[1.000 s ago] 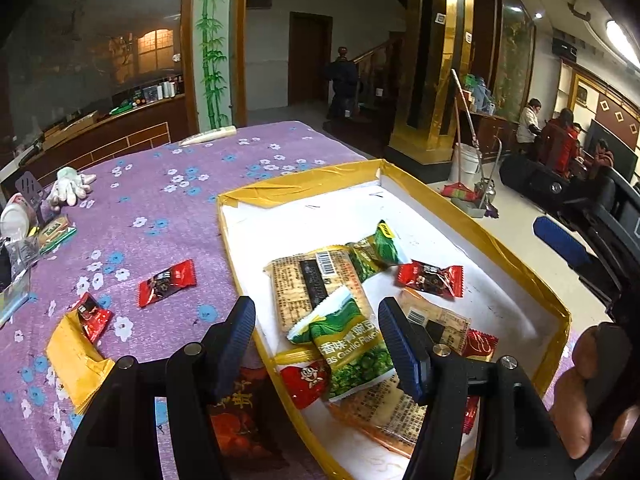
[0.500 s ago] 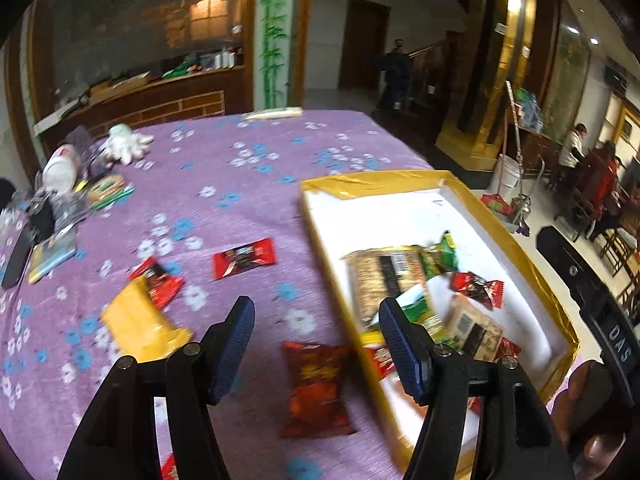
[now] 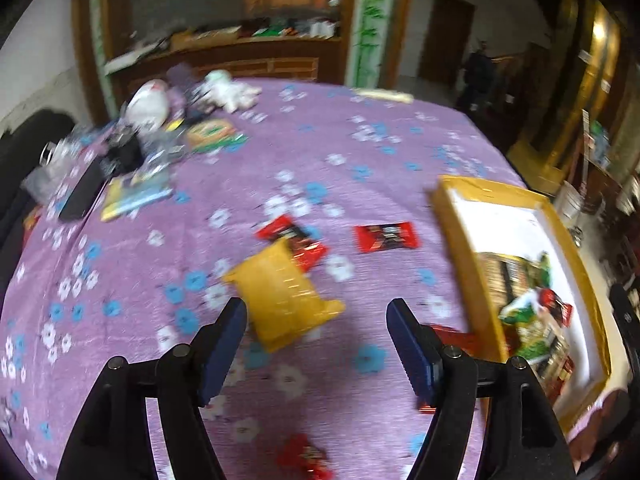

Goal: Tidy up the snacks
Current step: 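Withdraw both tools from the tray toward the yellow pouch, then grasp the yellow pouch with left tool while right tool grasps red candy bag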

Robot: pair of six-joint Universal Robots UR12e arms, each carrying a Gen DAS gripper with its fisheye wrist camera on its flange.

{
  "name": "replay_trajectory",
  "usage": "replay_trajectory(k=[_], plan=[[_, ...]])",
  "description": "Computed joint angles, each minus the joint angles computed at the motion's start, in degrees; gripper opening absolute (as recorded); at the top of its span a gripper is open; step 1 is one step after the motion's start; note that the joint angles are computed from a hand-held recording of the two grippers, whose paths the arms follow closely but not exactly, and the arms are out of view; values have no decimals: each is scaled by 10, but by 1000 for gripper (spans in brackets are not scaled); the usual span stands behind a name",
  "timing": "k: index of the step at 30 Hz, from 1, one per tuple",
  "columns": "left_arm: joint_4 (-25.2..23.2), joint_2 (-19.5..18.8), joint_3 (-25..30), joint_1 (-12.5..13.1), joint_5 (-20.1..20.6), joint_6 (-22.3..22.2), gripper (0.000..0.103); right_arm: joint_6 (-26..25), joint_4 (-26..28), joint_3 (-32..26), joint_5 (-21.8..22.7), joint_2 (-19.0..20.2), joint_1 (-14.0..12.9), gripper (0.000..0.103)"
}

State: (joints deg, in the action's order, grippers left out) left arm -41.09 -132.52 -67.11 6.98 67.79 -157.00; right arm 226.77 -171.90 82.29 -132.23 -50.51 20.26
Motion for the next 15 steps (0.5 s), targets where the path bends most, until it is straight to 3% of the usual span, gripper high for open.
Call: replay_trajectory(k=[2,7,11,15], plan=[[-44,-13,28,3,10,-19,76,6,1,2,3,-2,-1,86],[-147,-50,101,15,-9,-75,76,17,-3,9,20,-6,-4,86],[-180,-70,136,13,-8,-96,76,15,-5,9,21,-6,-4,86],[-193,-83,156,2,1,-85,76,12,-8,10,23,-5,-4,86]])
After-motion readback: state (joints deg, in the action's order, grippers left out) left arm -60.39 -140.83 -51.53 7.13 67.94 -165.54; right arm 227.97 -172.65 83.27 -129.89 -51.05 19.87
